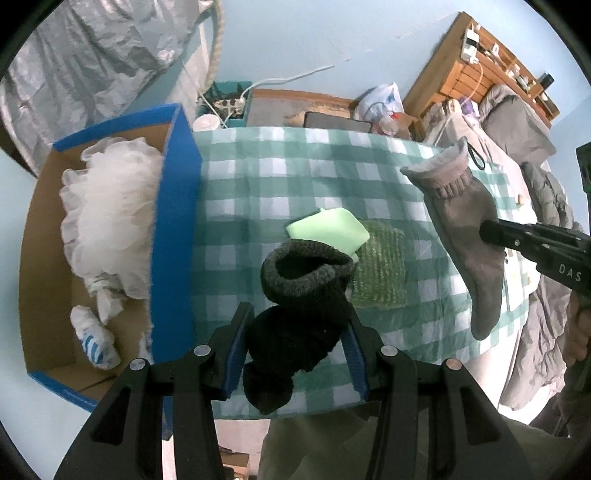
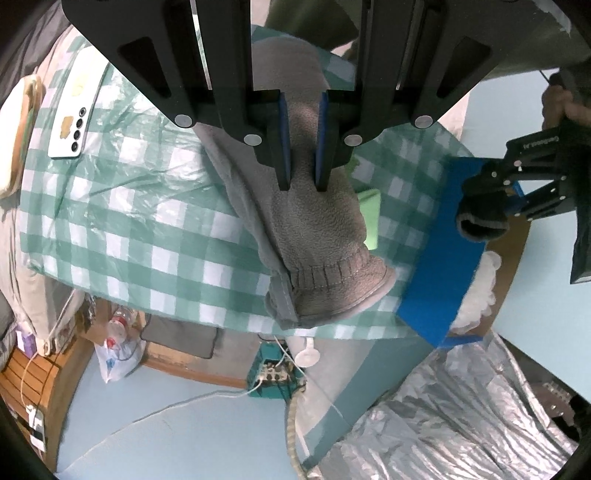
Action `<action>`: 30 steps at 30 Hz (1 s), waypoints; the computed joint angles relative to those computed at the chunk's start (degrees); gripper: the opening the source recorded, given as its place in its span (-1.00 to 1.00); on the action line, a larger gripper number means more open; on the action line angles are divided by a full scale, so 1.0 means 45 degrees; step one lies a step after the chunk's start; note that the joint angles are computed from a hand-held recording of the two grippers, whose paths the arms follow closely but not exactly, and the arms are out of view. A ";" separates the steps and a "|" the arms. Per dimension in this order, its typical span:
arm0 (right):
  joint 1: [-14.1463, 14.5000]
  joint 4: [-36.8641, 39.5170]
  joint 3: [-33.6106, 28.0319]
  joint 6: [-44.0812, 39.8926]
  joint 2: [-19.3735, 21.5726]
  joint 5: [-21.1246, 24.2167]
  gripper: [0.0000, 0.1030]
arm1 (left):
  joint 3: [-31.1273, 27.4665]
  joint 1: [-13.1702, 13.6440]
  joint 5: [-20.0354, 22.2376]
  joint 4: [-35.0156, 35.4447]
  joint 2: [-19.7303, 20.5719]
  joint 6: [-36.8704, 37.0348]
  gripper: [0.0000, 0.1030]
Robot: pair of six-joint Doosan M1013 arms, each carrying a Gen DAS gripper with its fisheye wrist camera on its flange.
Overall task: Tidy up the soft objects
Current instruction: 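Lift the mitten and black sock and carry both over the box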
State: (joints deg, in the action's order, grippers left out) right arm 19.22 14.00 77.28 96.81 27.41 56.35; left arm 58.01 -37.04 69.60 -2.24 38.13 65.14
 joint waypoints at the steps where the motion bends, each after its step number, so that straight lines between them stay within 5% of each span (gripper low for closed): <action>1: 0.0028 -0.0004 -0.0076 -0.0001 0.0022 0.0040 -0.78 | 0.0049 0.0023 -0.0043 0.0018 -0.0040 -0.0051 -0.07; 30: 0.1392 0.1404 -0.3691 -0.2086 0.1867 0.1131 -0.78 | 0.2382 0.1035 -0.0923 0.1408 -0.1605 -0.2501 -0.07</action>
State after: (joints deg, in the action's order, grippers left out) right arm 25.49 20.32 60.67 87.42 35.81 61.44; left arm 68.73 -32.38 65.44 4.09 30.91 53.89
